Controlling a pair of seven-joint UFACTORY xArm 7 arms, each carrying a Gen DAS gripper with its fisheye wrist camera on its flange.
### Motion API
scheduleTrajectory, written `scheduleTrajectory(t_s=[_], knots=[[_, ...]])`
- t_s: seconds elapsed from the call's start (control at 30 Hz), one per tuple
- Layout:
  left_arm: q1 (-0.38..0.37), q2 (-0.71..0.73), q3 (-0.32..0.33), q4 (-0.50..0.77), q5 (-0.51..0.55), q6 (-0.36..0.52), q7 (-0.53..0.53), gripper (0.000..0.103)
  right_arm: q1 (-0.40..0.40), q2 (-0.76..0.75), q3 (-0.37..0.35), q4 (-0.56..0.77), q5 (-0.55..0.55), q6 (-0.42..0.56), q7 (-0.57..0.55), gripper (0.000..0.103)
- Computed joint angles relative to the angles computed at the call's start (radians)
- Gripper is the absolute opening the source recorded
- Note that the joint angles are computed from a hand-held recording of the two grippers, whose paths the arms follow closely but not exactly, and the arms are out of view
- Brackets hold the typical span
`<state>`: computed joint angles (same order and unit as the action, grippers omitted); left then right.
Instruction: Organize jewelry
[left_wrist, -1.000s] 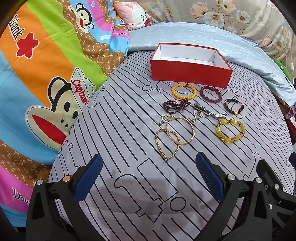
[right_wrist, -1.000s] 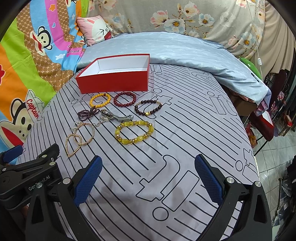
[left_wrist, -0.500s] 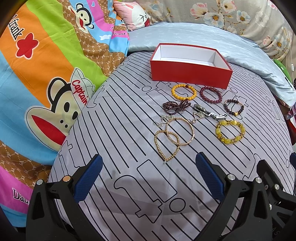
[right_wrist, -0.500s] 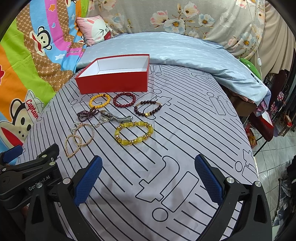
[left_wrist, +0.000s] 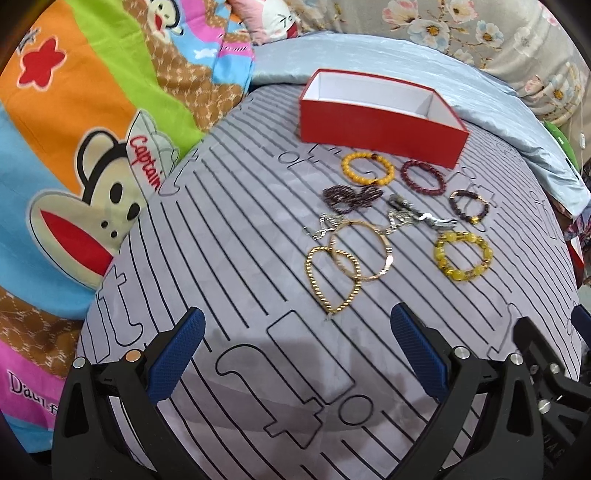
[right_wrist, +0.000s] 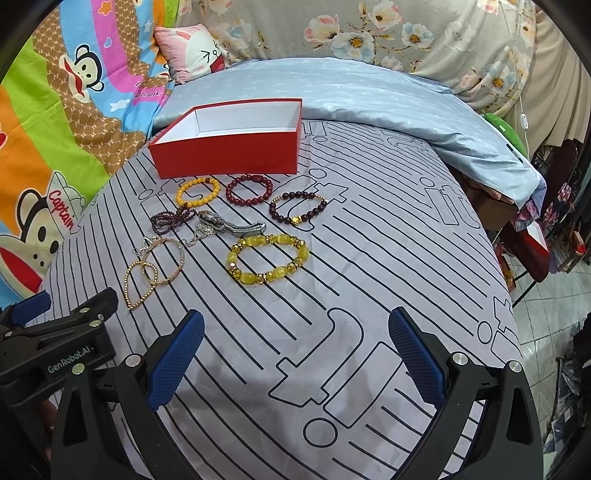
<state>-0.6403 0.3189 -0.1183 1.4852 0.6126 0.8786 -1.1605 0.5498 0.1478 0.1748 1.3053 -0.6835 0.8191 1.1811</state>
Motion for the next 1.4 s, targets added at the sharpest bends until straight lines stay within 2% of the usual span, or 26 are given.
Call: scheduleTrajectory(t_s=[0.23, 0.47, 0.73, 0.83, 1.03, 1.1, 1.17, 1.2, 1.27, 1.4], knots=[[0.033, -0.002, 0.017, -0.05, 0.003, -0.036, -0.028, 0.096, -0.016, 0.021, -0.01, -0.002, 0.044, -0.018, -0.016, 0.096], [0.055, 0.016, 0.02, -0.065, -0.014, -0.083, -0.008, 0.093, -0.02, 0.055, -0.024, 0.02, 0.073, -0.026, -0.05, 0.096], [0.058, 0.083, 0.026, -0.009, -0.072, -0.111, 0.073, 0.077, -0.023, 0.08, -0.043, 0.041, 0.1, -0.035, -0.07, 0.096], [0.041, 0.103, 0.044, 0.016, -0.062, -0.111, 0.077, 0.073, -0.025, 0.087, -0.047, 0.046, 0.111, -0.036, -0.078, 0.096], [0.027, 0.113, 0.051, 0.025, -0.057, -0.148, 0.11, 0.053, -0.03, 0.11, -0.056, 0.064, 0.127, -0.05, -0.098, 0.096], [0.029, 0.114, 0.049, 0.025, -0.065, -0.165, 0.133, 0.037, -0.029, 0.116, -0.06, 0.07, 0.127, -0.058, -0.104, 0.096], [0.037, 0.11, 0.044, 0.018, -0.083, -0.192, 0.16, 0.027, -0.028, 0.128, -0.064, 0.084, 0.131, -0.059, -0.114, 0.096], [0.038, 0.109, 0.045, 0.014, -0.09, -0.2, 0.165, 0.017, -0.027, 0.135, -0.067, 0.092, 0.133, -0.057, -0.117, 0.096], [0.058, 0.101, 0.033, -0.003, -0.132, -0.239, 0.2, 0.006, -0.026, 0.149, -0.071, 0.109, 0.139, -0.059, -0.124, 0.096], [0.072, 0.09, 0.026, -0.019, -0.195, -0.258, 0.238, 0.004, -0.017, 0.179, -0.083, 0.146, 0.136, -0.063, -0.137, 0.094]])
